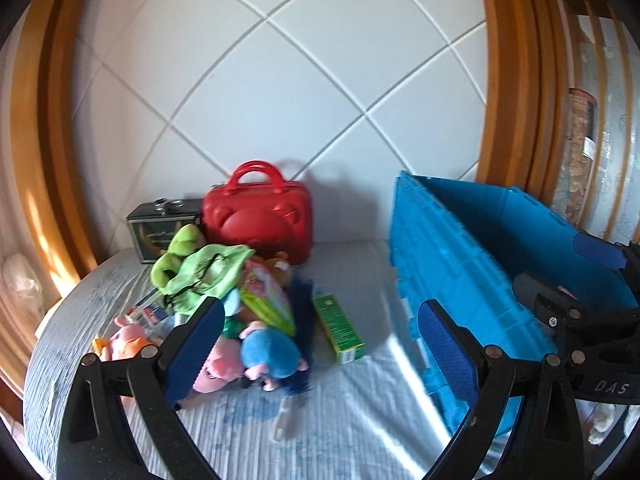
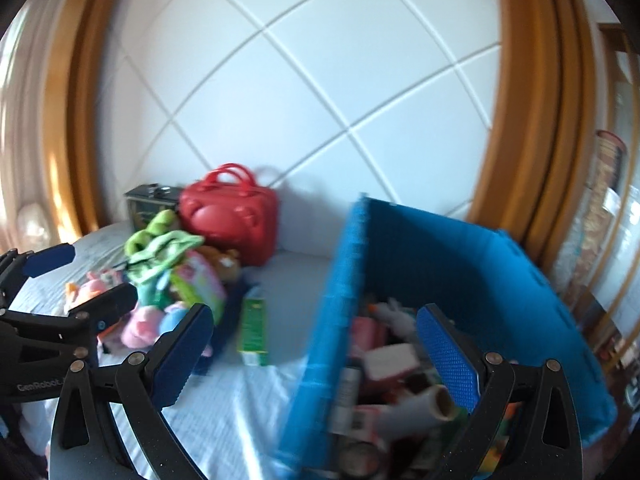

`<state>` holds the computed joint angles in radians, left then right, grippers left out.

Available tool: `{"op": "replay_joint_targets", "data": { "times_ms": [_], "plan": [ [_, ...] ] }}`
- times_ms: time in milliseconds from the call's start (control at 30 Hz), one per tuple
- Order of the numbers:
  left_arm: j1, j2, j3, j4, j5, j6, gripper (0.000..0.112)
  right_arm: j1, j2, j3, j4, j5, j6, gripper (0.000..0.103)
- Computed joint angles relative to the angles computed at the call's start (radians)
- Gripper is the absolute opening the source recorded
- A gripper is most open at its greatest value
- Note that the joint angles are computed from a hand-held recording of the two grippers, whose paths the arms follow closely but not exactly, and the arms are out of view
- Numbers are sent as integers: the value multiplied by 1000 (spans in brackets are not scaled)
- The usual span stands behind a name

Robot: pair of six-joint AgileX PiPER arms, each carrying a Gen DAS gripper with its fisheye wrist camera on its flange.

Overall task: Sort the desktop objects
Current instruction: 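Withdraw both tools from the bin back to the pile, then grasp the white plush bunny with yellow bow with the left tool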

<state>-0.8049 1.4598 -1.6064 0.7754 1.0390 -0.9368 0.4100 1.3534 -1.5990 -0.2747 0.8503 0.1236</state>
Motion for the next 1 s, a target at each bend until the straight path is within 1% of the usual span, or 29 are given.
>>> {"op": "replay_joint_targets", "data": {
  "times_ms": [133, 233, 367, 500, 533, 667, 800, 933, 1000],
  "plan": [
    [127, -88, 119, -60, -58, 54, 99, 134, 87, -59, -96, 22, 115, 103],
    [234, -136, 187, -120, -101, 120, 99, 191, 153, -98, -129, 35, 172, 103],
    [435, -172, 261, -261, -178, 273, 99, 239, 268, -167, -125, 49, 223, 103],
    [648, -168, 324, -419, -254, 458, 99, 255, 385, -258, -105, 83, 246, 103],
    [712, -161, 345, -464, -273, 511, 99, 253, 413, -276, -96, 90, 251, 103],
    [903, -107, 409, -596, -318, 669, 99, 234, 514, -339, -61, 128, 252, 103],
    [1034, -30, 455, -638, -351, 750, 99, 206, 620, -401, -14, 178, 233, 103],
    [1125, 41, 482, -641, -378, 800, 99, 178, 707, -437, 43, 210, 206, 103],
    [1175, 81, 488, -653, -398, 841, 99, 173, 762, -485, 63, 242, 196, 103]
  ]
}}
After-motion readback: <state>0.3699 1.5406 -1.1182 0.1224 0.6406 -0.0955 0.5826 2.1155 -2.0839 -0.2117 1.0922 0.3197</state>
